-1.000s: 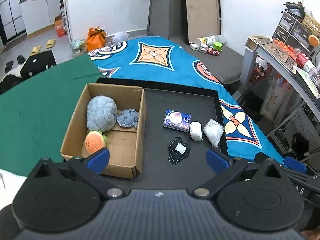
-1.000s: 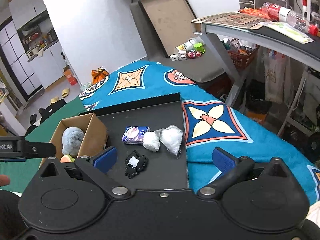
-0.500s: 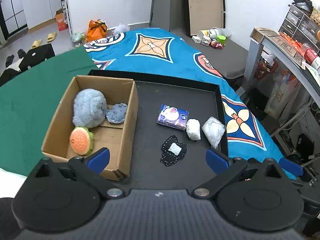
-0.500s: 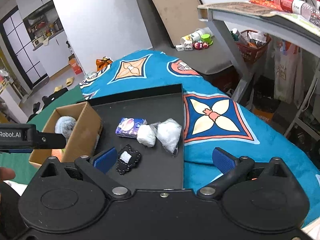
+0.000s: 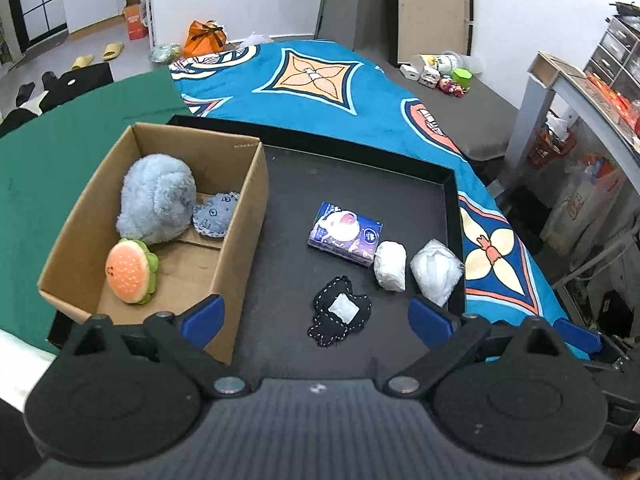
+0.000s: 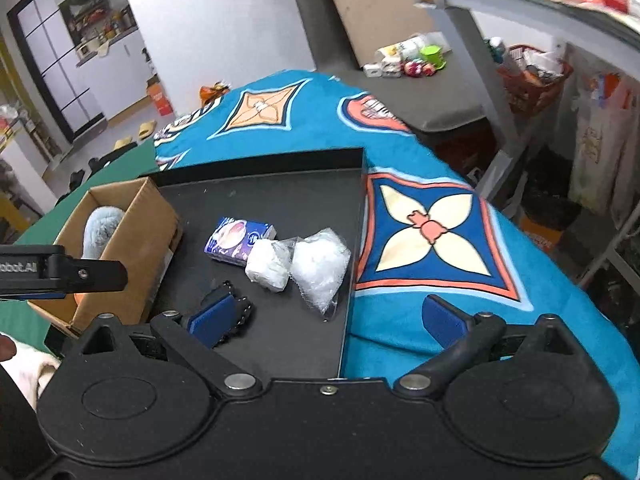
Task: Organize soft objects
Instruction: 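Move the left gripper to the black felt plush while the right gripper approaches the clear plastic bag, then grasp the black felt plush with the left gripper while the right gripper grasps the clear bag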
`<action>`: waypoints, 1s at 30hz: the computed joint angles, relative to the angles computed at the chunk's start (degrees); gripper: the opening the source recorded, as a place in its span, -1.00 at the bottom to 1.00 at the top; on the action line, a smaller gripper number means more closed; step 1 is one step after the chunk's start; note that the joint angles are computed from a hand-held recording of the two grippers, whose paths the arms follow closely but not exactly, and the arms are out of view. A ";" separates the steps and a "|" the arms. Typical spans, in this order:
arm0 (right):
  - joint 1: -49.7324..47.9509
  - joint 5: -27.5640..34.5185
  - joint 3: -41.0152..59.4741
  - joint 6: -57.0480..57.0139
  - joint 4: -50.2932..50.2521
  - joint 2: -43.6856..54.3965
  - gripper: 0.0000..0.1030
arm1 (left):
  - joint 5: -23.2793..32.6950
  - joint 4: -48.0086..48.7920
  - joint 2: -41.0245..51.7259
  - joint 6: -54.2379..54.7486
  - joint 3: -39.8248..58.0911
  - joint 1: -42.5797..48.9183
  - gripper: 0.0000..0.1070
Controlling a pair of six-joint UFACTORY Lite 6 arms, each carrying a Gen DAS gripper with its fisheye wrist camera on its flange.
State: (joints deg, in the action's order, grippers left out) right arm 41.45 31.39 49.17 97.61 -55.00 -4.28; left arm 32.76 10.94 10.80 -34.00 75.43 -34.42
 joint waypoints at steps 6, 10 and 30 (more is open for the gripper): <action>-5.42 -8.71 1.04 -6.54 3.61 4.34 0.81 | -1.90 0.91 5.06 -2.39 1.54 0.09 0.53; -8.04 -12.32 2.32 -10.34 5.86 7.60 0.77 | -2.85 -1.70 8.61 -0.27 2.72 0.48 0.38; -17.11 -21.46 9.70 -33.72 22.16 18.00 0.50 | -2.56 -7.09 27.51 4.85 15.50 -0.27 0.08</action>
